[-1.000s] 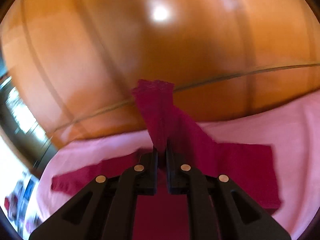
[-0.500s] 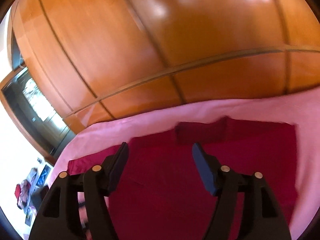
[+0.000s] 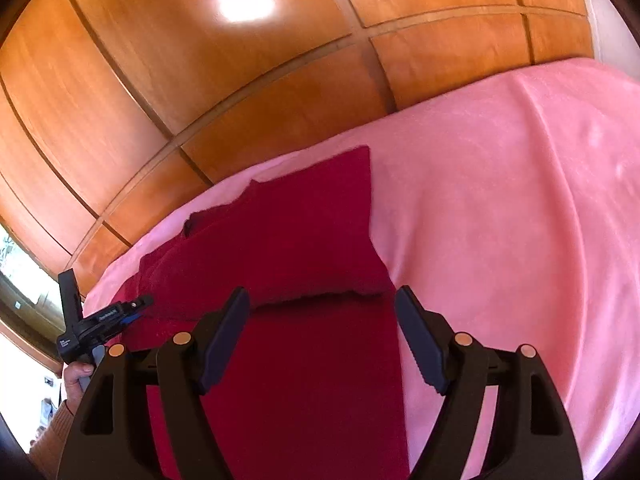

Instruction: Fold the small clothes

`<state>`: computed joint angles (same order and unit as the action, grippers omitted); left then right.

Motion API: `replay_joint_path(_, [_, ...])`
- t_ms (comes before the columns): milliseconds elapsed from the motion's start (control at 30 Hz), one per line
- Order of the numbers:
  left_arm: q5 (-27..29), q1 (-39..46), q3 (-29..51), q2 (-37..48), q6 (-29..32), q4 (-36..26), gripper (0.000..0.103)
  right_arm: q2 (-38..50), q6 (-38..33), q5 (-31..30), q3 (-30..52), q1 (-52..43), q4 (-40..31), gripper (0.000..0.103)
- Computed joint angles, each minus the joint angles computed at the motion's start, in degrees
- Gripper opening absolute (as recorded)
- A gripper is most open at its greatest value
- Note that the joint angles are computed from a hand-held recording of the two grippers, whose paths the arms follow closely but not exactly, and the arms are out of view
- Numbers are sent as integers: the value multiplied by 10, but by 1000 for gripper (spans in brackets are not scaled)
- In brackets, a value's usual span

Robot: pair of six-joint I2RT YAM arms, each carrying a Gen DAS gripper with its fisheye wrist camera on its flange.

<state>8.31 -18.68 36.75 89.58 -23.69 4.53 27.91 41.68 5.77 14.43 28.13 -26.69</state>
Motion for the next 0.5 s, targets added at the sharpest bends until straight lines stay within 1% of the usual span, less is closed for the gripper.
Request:
replay_joint_path(33, [-3,-3,-12,-18,-2,14,12,56,-8,4,7,7,52,75])
replay_joint_path(100, [-19,-13,-31,-50,0,25,12,115,-43,-13,20,-13,97,75])
replay_joint_path(133, [-29,-18,-36,-60,2,26,12,160,-52,-7,23,-10,133,75])
replay_joint_path(167, [-36,-22,-34,-59,6,19,12,225,-63,11,37,-4,170,75])
replay_joint_path(200, [-51,-28,-27,-49,11,10,12,293,-71,31,51,0,206,74])
replay_joint_path(233, [-81,-38,-12,-26,16,-5,12,333,-75,34,58,-5,221,74])
replay_joint_path(267, [-93,-40,-2,-5,17,-12,12,386,-76,37,67,-8,246,74])
replay_joint_path(300, [-98,-37,1,13,17,-11,15,429,-74,44,75,-9,259,74])
replay_joint_path(333, [-100,-37,-6,23,16,9,15,480,-77,57,81,-6,277,74])
replay_joint_path(367, [-108,-41,-16,23,19,28,16,501,-73,76,79,3,294,75])
replay_joint_path(400, [-118,-46,-27,16,23,35,17,514,-74,98,72,18,318,79])
replay_joint_path(467, [-132,-55,-31,12,23,35,21,531,-70,136,79,45,317,84])
replay_joint_path(500, [-133,-56,-29,12,21,33,26,541,-70,144,86,50,313,86])
